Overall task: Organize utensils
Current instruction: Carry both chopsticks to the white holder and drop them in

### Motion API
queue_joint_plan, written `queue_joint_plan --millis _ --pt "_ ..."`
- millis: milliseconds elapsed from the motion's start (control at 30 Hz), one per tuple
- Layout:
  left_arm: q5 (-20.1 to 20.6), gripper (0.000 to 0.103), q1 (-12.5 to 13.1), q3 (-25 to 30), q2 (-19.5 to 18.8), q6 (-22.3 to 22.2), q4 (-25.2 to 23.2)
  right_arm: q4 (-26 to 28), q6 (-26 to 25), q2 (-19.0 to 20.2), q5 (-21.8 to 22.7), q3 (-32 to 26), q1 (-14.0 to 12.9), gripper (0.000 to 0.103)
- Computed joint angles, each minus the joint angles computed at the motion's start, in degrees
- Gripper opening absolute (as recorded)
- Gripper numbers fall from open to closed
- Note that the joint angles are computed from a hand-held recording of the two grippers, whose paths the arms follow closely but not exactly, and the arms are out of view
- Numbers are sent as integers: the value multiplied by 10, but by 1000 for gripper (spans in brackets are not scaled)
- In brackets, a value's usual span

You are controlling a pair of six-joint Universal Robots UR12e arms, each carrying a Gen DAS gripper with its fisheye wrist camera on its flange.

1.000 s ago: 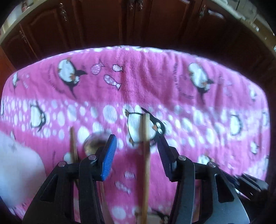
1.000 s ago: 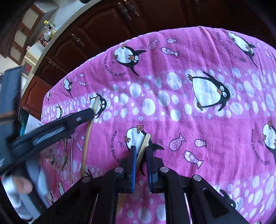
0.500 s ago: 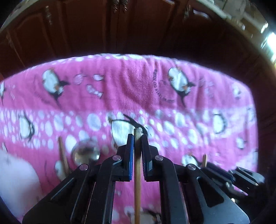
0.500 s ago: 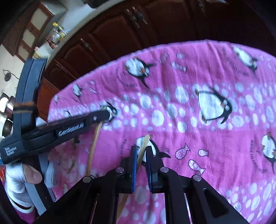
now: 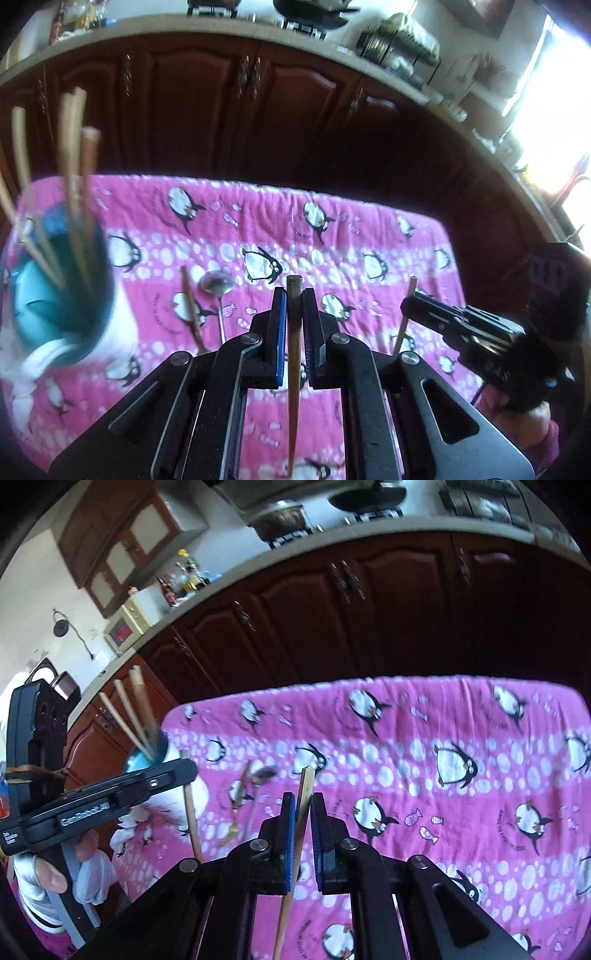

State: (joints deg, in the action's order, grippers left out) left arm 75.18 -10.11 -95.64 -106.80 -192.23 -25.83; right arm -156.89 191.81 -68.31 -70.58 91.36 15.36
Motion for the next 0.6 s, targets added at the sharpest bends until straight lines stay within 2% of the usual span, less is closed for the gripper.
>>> queue_joint_plan --millis 200,400,600 --pt "-18 7 20 -42 53 -4 31 -23 -20 -21 -6 9 16 6" --pt "-27 7 40 -59 88 -10 62 -27 -36 -27 -12 -4 28 5" --pt "-11 7 58 -59 109 -20 87 -40 -53 -19 -12 -40 40 5"
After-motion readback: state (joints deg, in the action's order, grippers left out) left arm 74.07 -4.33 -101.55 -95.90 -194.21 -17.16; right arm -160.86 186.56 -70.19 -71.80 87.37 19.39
